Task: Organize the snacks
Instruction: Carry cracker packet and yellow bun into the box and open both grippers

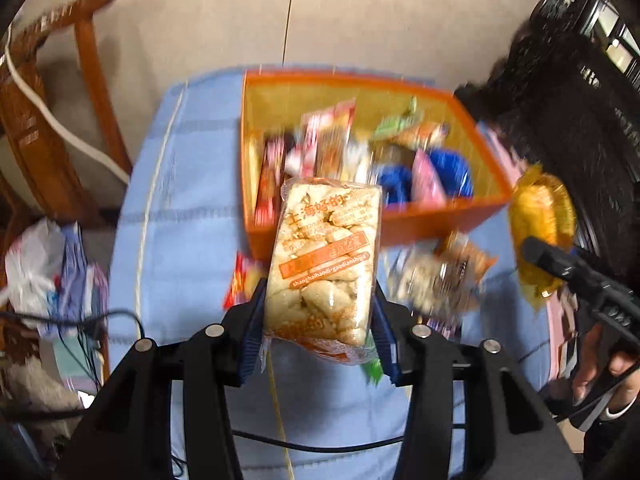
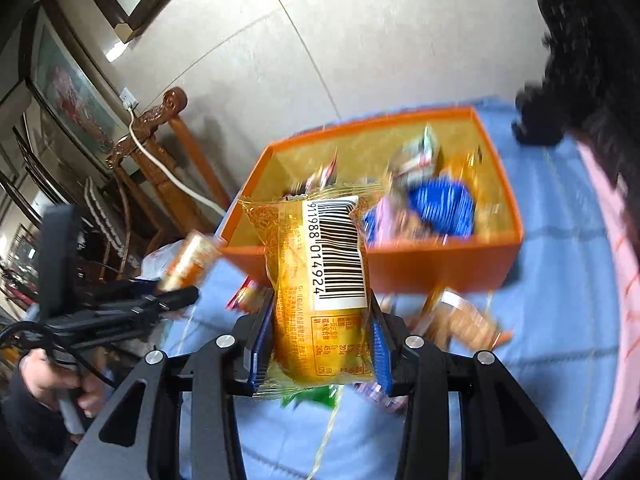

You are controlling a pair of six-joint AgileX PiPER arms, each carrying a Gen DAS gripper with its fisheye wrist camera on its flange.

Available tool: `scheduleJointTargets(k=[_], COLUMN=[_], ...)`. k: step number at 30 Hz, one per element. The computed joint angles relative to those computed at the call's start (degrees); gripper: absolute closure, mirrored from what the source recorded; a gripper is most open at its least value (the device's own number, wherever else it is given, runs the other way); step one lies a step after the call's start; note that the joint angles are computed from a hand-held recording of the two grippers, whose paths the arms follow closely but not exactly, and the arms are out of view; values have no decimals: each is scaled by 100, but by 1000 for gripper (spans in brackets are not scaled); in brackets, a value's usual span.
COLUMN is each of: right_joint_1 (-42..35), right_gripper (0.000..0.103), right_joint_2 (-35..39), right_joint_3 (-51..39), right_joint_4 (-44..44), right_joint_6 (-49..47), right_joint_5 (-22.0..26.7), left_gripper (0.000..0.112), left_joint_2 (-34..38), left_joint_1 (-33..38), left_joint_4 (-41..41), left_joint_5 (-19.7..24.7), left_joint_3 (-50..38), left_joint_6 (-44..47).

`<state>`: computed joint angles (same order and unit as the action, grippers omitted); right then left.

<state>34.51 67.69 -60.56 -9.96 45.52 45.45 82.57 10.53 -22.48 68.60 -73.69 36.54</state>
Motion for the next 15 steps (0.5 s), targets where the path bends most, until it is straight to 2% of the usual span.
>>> scheduleJointTargets(k=[7, 15], right_joint_1=[-977, -1516], right_gripper=[62, 61], right_joint_2=[795, 1733], right_joint_3=[-901, -1777], right_joint_4=[283, 569], right_joint_6=[-912, -1439], right_joint_5=[-89, -166], left_gripper=[66, 66], left_joint_2=[1028, 2211], left_joint_1=[-852, -1434], left_joint_4=[115, 403], left_joint_5=[-237, -256], left_joint_3=[-1440, -2662], left_joint_6=[-941, -1653])
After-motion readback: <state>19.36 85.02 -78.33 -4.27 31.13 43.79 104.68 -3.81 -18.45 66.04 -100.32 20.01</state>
